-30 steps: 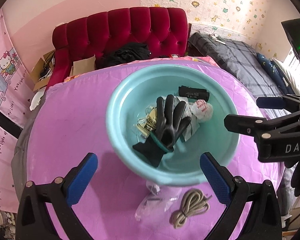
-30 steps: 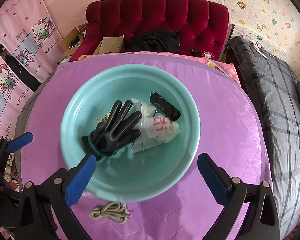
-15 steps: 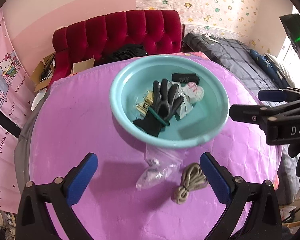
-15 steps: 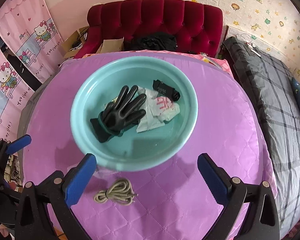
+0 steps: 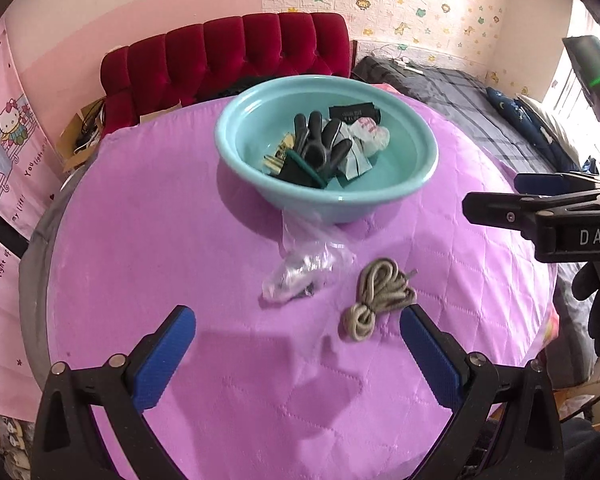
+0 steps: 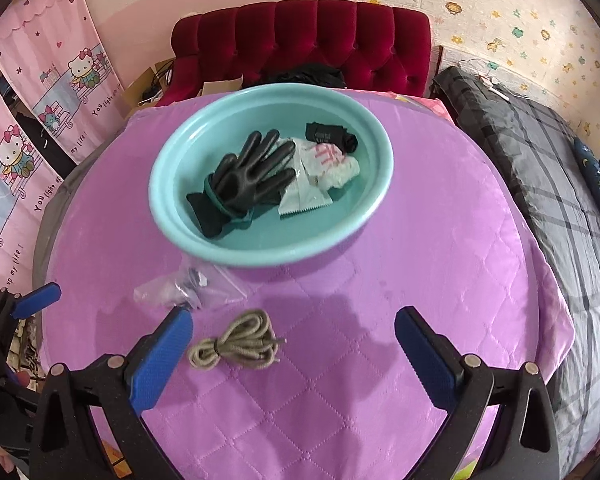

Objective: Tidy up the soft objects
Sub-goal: 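Withdraw both tools from the basin back over the table, then move the right tool to the grey-green cord and grasp it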

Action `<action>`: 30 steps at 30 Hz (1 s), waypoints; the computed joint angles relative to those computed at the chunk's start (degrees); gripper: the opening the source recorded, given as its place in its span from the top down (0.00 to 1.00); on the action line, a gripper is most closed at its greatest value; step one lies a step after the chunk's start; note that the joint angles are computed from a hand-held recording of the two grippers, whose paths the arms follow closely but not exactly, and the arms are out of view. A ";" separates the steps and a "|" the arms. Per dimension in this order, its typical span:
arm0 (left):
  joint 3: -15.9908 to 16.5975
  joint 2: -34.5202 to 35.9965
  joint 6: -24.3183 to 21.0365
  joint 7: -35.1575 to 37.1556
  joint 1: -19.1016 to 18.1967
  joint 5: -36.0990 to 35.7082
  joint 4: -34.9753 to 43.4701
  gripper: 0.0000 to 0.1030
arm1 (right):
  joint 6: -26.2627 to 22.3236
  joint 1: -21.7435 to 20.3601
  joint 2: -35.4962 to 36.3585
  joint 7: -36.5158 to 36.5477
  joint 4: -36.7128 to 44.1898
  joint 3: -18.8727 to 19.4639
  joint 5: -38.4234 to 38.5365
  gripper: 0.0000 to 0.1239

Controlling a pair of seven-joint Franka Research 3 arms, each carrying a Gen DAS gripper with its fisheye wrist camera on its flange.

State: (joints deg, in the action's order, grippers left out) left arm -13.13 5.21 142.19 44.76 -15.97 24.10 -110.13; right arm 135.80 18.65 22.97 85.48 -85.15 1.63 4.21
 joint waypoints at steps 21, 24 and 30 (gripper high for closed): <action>-0.63 -2.70 5.02 -2.99 -0.21 -0.77 -8.74 0.00 | 12.65 0.15 -7.45 0.40 -18.05 0.54 -0.11 0.17; -0.55 -2.48 4.70 -2.58 -0.06 -1.47 -8.71 0.00 | 11.90 -0.03 -7.20 0.46 -17.70 0.53 0.04 0.17; -0.34 -3.09 5.30 -4.52 0.16 -0.51 -9.66 0.00 | 9.71 -0.14 -5.55 -0.36 -15.91 0.80 0.50 0.17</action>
State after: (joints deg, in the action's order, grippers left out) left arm -13.47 2.12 147.49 40.25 -15.80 23.59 -119.79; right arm 145.51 18.51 17.43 85.11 -101.06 2.43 4.71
